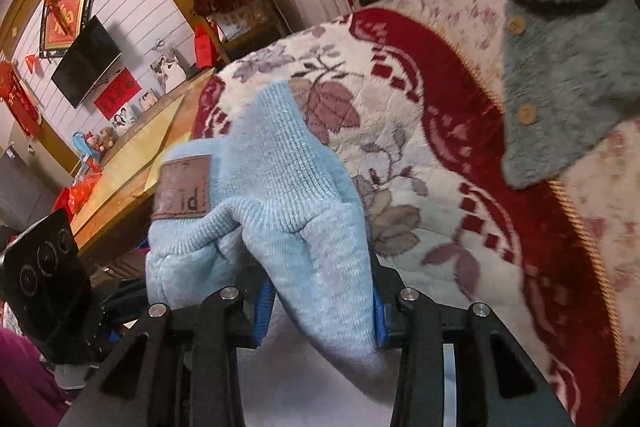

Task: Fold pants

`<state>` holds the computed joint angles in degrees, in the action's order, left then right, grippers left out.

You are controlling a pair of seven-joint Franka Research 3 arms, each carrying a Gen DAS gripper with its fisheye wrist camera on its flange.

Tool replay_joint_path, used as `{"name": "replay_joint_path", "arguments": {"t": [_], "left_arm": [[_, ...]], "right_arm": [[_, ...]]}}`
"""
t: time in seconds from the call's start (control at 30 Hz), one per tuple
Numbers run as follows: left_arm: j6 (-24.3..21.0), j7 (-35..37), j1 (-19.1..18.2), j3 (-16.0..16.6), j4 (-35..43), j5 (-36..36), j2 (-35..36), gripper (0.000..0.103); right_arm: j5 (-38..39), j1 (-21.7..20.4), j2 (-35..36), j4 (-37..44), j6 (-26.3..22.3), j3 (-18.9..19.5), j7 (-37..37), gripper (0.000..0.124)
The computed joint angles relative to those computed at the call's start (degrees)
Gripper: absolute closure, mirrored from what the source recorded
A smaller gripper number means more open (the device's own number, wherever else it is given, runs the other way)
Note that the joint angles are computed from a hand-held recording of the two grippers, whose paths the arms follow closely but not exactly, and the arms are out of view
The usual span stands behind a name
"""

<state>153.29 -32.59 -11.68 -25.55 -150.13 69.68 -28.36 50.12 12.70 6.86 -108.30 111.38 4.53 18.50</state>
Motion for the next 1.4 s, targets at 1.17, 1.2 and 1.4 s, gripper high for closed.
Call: {"name": "replay_joint_path", "arguments": {"t": [1.17, 1.2, 1.4], "left_arm": [[-10.51, 6.64, -21.47, 2.46, 20.06, 4.58, 24.83, 0.022], [-11.28, 6.41, -20.97, 2.47, 20.25, 4.37, 24.58, 0.022], [-9.39, 7.07, -18.21, 3.90, 23.07, 4.17, 28.04, 0.022]], "right_arm": [[1.01, -20.49, -15.74, -19.08, 2.96, -15.11, 1.75, 0.054], [1.99, -20.11, -16.70, -18.90, 1.02, -15.19, 1.10, 0.052], [5.32, -15.84, -15.57, -15.78, -8.80, -13.27, 5.88, 0.051]]}}
